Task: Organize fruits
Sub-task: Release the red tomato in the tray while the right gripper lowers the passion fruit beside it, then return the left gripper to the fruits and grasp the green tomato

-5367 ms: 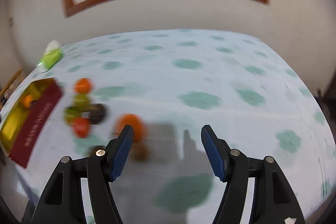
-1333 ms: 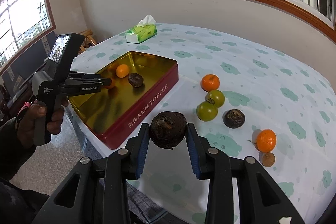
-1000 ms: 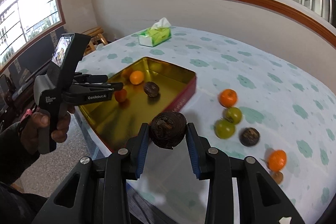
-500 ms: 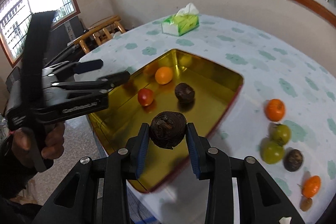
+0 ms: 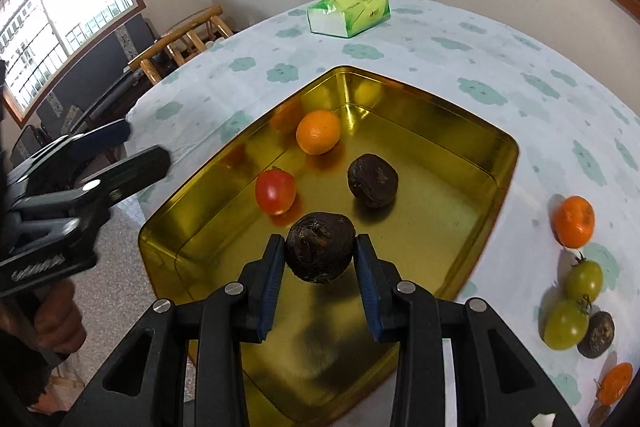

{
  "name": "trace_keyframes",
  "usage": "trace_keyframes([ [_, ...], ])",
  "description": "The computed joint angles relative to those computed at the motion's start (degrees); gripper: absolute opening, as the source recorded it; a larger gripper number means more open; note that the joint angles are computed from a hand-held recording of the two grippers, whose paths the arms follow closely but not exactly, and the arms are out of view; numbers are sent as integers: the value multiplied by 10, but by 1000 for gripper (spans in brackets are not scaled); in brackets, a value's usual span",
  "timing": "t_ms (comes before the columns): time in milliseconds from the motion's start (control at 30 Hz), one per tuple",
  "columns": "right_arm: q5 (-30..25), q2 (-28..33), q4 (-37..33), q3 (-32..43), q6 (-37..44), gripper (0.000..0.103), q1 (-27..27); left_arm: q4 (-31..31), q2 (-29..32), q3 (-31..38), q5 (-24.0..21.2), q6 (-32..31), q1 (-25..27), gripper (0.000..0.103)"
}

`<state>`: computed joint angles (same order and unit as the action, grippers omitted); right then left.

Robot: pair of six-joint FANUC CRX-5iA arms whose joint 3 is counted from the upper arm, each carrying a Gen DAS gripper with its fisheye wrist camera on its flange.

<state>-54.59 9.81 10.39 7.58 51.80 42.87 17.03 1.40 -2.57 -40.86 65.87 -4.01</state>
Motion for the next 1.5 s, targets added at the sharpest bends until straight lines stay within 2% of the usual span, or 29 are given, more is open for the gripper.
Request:
trace_keyframes([
  [133,-18,25,-14,31,3,34,-11,-45,0,17,-13,36,-5,84],
  [200,-25,35,-19,42,3,34,-15,-105,0,36,-21,88,-15,90],
  [367,-21,44,-22,53,2,35,-20,-121,-10,26,-3,107,-18,91],
  [600,11,32,3,41,-18,36,-15,-100,-13,18,0,73,-20,91],
  [867,59,-15,64,-20,-50,38,14,-80,-20,8,10,42,-25,90],
  [1100,85,-101,196,-140,-144,38,54,-61,-29,-3,22,7,-35,90],
  [1200,61,-148,272,-203,-209,38,68,-54,-32,-6,23,-13,-43,90],
  [1267,31,-182,296,-240,-242,38,72,-48,-32,-6,20,-26,-49,90],
  [1333,0,-222,310,-277,-283,46,70,-51,-31,-2,14,-30,-58,91],
  [1400,-47,-257,329,-310,-332,72,67,-55,-27,7,2,-32,-69,91],
  [1433,-79,-271,336,-324,-354,76,64,-53,-24,10,-4,-36,-74,91],
  [1500,-139,-296,340,-347,-386,78,56,-41,-21,15,-15,-54,-86,91],
])
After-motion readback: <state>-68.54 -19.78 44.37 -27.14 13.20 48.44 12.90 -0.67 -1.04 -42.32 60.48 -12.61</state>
